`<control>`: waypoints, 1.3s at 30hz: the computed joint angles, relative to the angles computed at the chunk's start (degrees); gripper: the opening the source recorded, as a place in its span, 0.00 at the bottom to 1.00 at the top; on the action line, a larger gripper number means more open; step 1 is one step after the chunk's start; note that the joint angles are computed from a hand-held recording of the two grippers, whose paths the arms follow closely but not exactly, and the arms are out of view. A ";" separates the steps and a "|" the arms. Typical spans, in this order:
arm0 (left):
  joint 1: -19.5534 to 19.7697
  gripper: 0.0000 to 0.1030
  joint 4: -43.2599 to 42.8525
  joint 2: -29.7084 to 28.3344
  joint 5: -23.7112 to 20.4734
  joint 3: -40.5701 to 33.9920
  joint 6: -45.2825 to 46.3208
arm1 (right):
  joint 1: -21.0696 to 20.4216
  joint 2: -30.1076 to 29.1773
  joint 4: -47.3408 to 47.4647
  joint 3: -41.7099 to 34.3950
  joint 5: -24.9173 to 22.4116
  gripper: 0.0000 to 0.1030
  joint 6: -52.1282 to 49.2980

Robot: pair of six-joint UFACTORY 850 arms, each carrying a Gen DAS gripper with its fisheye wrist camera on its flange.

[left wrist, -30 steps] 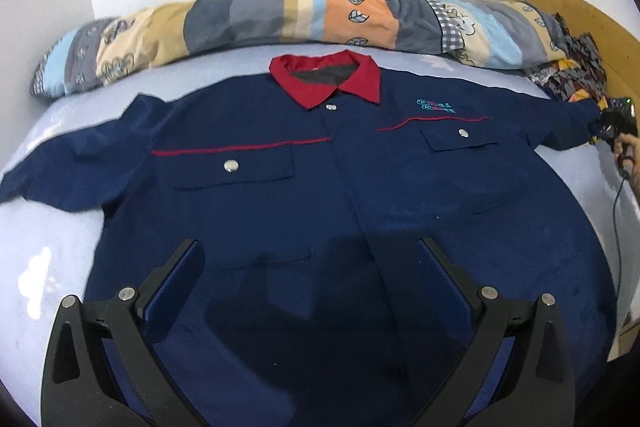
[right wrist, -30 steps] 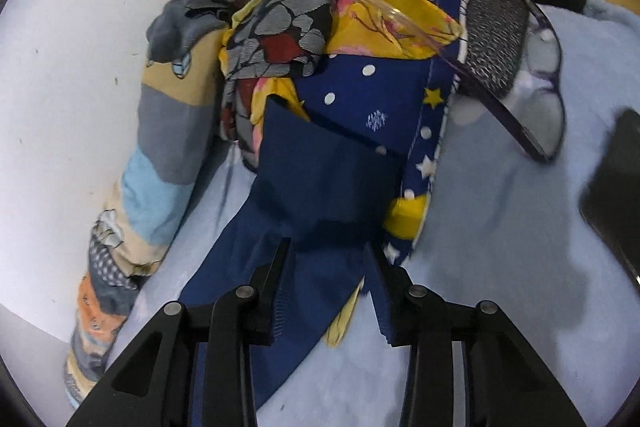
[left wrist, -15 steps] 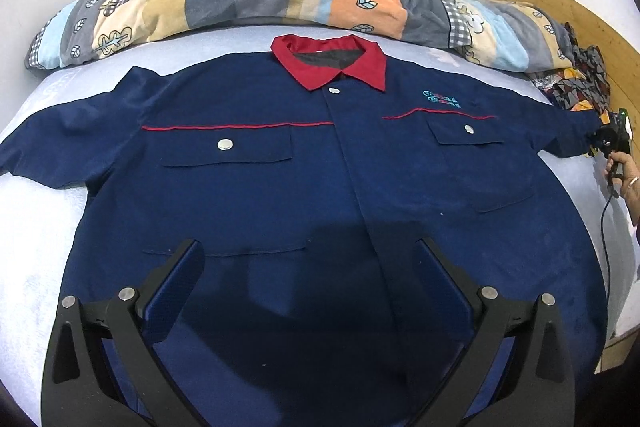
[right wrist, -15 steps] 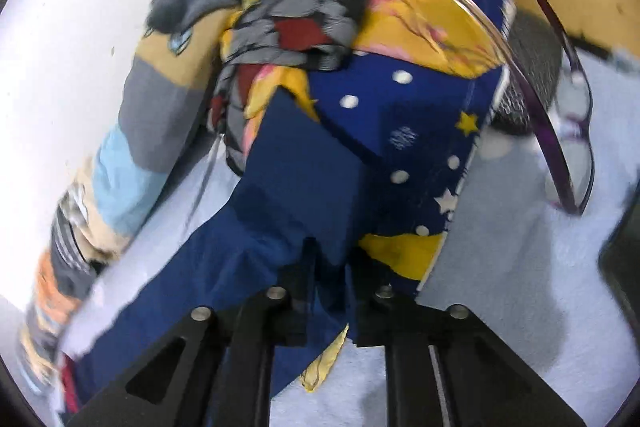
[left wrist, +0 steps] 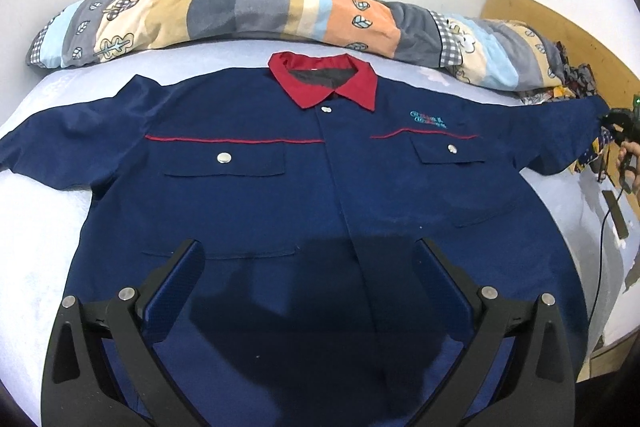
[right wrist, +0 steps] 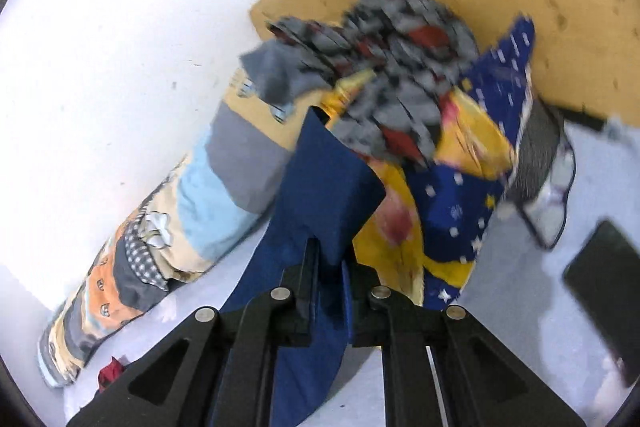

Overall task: Fold large clothes
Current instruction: 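Grasp the navy shirt's sleeve cuff with the right gripper and lift it, then carry the sleeve across the shirt body toward the collar and lay it down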

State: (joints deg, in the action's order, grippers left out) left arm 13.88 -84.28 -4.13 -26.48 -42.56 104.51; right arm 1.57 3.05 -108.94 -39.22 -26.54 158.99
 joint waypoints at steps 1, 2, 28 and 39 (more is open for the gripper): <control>0.10 1.00 0.30 0.08 -0.27 -0.02 -0.42 | 0.67 0.50 2.31 -0.64 -0.37 0.09 -2.61; 0.42 1.00 0.06 0.33 -0.46 0.03 -0.32 | 1.42 1.21 5.06 -1.37 -0.66 0.09 -5.64; 13.25 1.00 11.44 0.34 -12.98 -2.55 -12.30 | 35.86 -22.56 34.06 -54.23 -11.96 0.09 -50.58; 17.59 1.00 9.70 1.55 -14.81 -2.32 -7.56 | 42.68 -59.17 65.18 -94.19 -8.00 0.09 -82.66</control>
